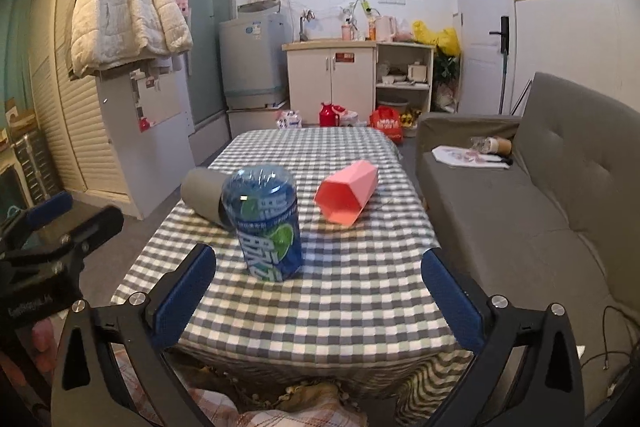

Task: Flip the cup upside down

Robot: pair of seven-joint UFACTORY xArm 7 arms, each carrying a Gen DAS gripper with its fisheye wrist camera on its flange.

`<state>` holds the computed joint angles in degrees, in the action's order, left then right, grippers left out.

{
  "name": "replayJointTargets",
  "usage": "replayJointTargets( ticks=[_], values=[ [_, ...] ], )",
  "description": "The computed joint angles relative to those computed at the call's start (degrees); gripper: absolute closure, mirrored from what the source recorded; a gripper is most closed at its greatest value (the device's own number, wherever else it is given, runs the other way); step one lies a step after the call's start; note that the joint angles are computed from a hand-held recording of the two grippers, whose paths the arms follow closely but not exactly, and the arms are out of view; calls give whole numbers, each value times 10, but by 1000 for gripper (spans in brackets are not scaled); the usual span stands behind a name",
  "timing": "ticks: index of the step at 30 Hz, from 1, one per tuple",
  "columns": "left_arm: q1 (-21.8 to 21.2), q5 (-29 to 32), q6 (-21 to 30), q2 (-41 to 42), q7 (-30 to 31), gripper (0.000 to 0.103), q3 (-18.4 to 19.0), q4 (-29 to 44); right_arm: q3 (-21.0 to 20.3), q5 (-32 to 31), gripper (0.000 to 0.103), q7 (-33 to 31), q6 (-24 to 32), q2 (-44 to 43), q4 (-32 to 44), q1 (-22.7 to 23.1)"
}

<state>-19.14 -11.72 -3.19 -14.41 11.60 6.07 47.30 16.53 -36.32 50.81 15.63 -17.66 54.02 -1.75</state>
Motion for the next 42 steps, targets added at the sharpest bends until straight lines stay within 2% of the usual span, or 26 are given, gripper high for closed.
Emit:
replayJointTargets(
  ticks=[2, 3, 9, 14, 16, 34, 42],
  values=[
    [-9, -2, -9, -4, 6, 1, 10, -5, 7, -12, 0, 18, -5, -7, -6, -11],
    [-34, -8, -15, -7, 17, 1, 33, -10, 12, -20, 0, 28, -8, -10, -9, -17],
    [-48, -2, -31, -16, 2, 1, 53, -28, 10, -15, 0, 28, -16, -19, -18, -19],
    [-21, 16, -24, -13, -13, 0, 30, -27, 17, -13, 0, 35, -18, -27, -24, -30],
    [-32, 17, -22, -13, -10, 0, 38, -27, 19, -12, 0, 35, -19, -29, -26, -33],
    [-2, 14, -5, -9, -18, 0, 15, -21, 27, -10, 0, 25, -8, -30, -22, -35],
    [-2, 6, -8, -8, -19, 0, 15, -21, 26, -15, 0, 27, -6, -27, -20, -32]
  ],
)
